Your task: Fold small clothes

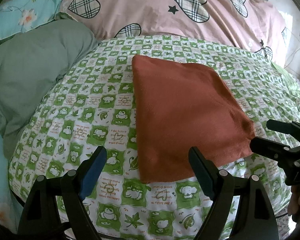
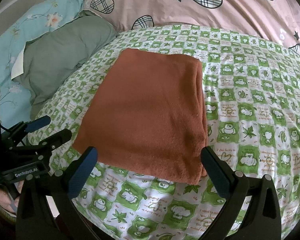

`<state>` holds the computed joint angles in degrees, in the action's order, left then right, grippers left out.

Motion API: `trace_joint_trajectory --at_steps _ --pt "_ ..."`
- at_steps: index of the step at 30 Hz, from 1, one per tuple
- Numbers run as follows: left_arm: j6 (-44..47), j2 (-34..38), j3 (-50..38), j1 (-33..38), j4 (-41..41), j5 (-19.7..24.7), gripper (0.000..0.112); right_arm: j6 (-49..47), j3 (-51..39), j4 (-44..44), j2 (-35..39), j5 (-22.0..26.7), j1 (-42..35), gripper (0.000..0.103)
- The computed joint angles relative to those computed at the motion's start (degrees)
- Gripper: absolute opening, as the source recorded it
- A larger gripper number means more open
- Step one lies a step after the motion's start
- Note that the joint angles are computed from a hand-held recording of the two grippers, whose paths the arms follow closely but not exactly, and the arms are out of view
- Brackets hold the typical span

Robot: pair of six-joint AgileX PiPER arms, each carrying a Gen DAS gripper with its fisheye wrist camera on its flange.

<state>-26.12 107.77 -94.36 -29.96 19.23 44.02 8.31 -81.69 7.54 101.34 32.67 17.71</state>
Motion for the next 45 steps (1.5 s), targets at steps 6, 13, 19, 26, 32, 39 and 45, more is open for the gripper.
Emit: trace_joint_trajectory --at_steps 6,13,19,26,32,39,45 --pt "0.2 0.0 0.0 0.0 -0.1 0.0 0.084 -0.5 -0.1 0.5 0.3 0.2 -0.1 0.102" --pt "0.1 0.0 0.0 0.0 0.0 0.1 0.084 -0.1 -0.2 0.3 0.4 0.3 0.0 0.102" --pt "0.5 0.3 -0.2 0.2 -0.3 0.1 0.084 -0.7 -0.1 0.8 0.4 0.3 -0.2 0.102" --pt "0.6 0.6 -0.6 0.2 -0.2 0.3 0.084 -0.8 0.0 0.9 0.3 0.1 -0.3 0.102" --pt "0.5 0.6 -0.6 0.1 -0.2 0.3 0.084 -1.0 0.0 1.0 0.3 0.2 -0.3 0.102" --pt "0.5 0.8 -0.7 0.0 -0.3 0.3 0.084 -1.0 0.2 1.0 0.2 0.0 -0.3 0.102" --pt "0.9 0.9 -0.8 0.0 -0.6 0.3 0.084 -1.1 0.0 1.1 0.3 0.2 -0.4 0.102"
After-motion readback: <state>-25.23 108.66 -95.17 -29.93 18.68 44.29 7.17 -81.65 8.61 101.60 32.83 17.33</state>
